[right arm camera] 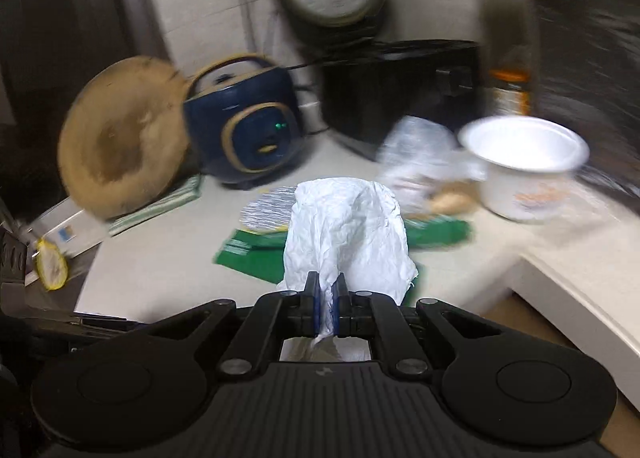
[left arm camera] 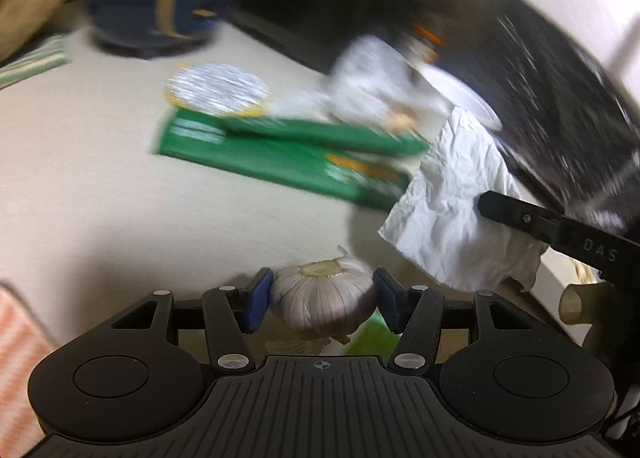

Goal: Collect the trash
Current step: 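Carry the garlic and tissue over the bin with both tools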

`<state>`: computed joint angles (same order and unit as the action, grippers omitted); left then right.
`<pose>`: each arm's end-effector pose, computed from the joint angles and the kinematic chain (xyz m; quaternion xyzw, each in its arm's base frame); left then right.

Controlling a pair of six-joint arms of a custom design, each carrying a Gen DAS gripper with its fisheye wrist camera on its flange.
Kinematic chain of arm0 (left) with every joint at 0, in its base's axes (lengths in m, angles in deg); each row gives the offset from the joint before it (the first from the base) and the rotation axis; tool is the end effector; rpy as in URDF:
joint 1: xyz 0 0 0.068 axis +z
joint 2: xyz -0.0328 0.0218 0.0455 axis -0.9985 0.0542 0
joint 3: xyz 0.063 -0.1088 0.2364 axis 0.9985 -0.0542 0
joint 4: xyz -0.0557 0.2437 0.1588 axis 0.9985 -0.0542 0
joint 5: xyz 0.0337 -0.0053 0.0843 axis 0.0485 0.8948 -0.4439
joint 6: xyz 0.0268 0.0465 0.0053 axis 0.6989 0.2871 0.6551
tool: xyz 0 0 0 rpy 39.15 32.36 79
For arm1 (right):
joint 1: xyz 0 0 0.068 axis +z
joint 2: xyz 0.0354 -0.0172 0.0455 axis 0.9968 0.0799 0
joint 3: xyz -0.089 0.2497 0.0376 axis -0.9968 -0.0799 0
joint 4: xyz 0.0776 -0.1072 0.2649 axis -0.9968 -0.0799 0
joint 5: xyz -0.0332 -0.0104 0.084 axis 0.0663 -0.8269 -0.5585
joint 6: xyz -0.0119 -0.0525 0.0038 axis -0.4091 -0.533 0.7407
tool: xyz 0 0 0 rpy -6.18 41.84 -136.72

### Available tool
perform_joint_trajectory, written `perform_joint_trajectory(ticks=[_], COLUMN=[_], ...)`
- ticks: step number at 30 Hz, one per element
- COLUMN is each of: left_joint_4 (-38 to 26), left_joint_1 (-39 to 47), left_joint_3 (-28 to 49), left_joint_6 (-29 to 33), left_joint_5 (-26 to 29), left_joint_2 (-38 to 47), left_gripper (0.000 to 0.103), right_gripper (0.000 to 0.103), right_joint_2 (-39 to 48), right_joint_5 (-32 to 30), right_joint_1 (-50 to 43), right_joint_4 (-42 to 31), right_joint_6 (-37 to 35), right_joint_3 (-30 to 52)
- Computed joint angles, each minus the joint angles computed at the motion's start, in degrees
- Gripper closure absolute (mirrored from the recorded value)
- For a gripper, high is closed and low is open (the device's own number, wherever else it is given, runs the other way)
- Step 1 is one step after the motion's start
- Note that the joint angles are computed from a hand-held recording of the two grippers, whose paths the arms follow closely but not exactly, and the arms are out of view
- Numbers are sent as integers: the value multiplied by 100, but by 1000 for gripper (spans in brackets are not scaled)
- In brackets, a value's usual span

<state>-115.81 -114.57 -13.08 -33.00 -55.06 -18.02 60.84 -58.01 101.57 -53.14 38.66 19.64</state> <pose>0.1331 -0.0614 0.4048 -0.1544 0.9138 -0.1275 0.3534 0.2538 0.0928 0.4155 -0.2525 0.8373 0.2924 0.3869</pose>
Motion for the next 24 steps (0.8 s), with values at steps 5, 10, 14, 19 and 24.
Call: perform_joint_trajectory(ticks=[5, 10, 14, 19, 24], left_joint_4=[290, 660, 1001, 1663, 2543], left_joint_1=[-1018, -1239, -1485, -1426, -1150], left_joint_3=[83, 323, 252, -422, -1127], left_joint_6=[29, 287, 508, 463, 68], left_joint_5=[-286, 102, 473, 1421, 2187], left_joint_2=[746, 1428, 1910, 2529, 3387], left_gripper=[43, 44, 44, 44, 44], right_gripper=[97, 97, 97, 97, 97], right_joint_2=[-594, -914, -1122, -1153, -1070], right_joint_5=[-197, -339, -355, -264, -80], right_joint_1=[-1183, -2465, -3356, -4196, -4546], right_joint_4=[-350, -803, -1003, -1215, -1294], right_joint_6=[-338, -820, -1071, -1419, -1556], right_joint_3=[-869, -1632, -2152, -2581, -2880])
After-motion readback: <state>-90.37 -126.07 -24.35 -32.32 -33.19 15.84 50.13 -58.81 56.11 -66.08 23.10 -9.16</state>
